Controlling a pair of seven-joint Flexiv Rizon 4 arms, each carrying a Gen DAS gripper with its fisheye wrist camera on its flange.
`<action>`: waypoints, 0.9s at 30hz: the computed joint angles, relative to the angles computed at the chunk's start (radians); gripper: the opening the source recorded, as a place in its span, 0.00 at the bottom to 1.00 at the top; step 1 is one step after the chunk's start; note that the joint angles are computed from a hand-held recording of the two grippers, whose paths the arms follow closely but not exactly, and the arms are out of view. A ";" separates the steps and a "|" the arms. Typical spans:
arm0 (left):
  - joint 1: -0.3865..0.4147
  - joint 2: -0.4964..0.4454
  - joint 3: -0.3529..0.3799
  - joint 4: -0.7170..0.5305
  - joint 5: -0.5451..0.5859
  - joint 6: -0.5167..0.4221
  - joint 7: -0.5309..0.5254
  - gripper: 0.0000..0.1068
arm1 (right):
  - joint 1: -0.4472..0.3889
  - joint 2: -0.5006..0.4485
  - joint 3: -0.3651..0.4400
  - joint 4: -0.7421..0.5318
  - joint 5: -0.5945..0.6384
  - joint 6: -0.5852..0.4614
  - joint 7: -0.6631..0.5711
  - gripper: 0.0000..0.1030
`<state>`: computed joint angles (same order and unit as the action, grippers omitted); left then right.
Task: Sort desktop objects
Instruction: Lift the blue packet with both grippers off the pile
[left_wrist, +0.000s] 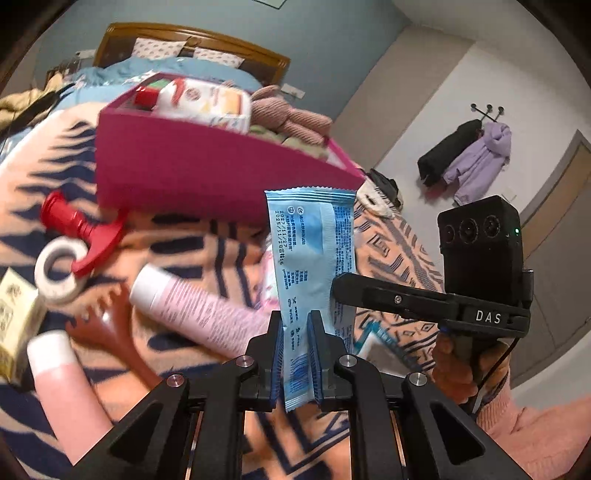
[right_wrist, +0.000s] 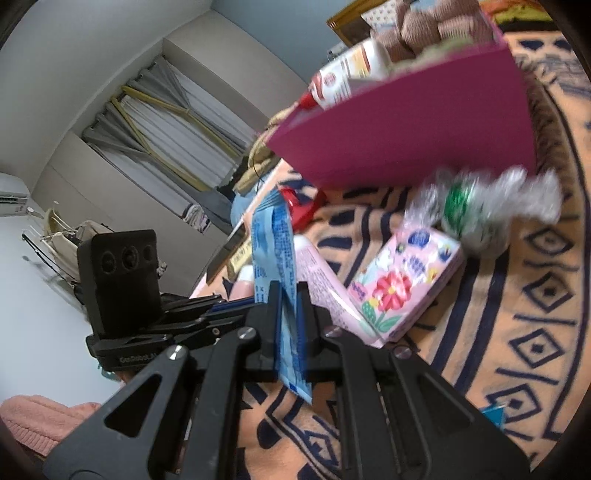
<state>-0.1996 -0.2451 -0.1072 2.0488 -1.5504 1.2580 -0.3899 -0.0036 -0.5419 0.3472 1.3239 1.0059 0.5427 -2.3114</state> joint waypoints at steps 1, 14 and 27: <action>0.001 -0.003 0.000 -0.011 0.017 -0.002 -0.007 0.11 | -0.004 0.006 0.001 0.000 0.005 0.005 -0.007 0.09; 0.047 -0.063 -0.042 -0.160 0.212 0.004 -0.115 0.11 | -0.019 0.029 -0.013 -0.048 0.036 0.082 -0.068 0.09; 0.132 -0.203 -0.085 -0.395 0.574 -0.013 -0.381 0.12 | 0.007 -0.076 -0.014 -0.241 -0.051 0.157 0.004 0.09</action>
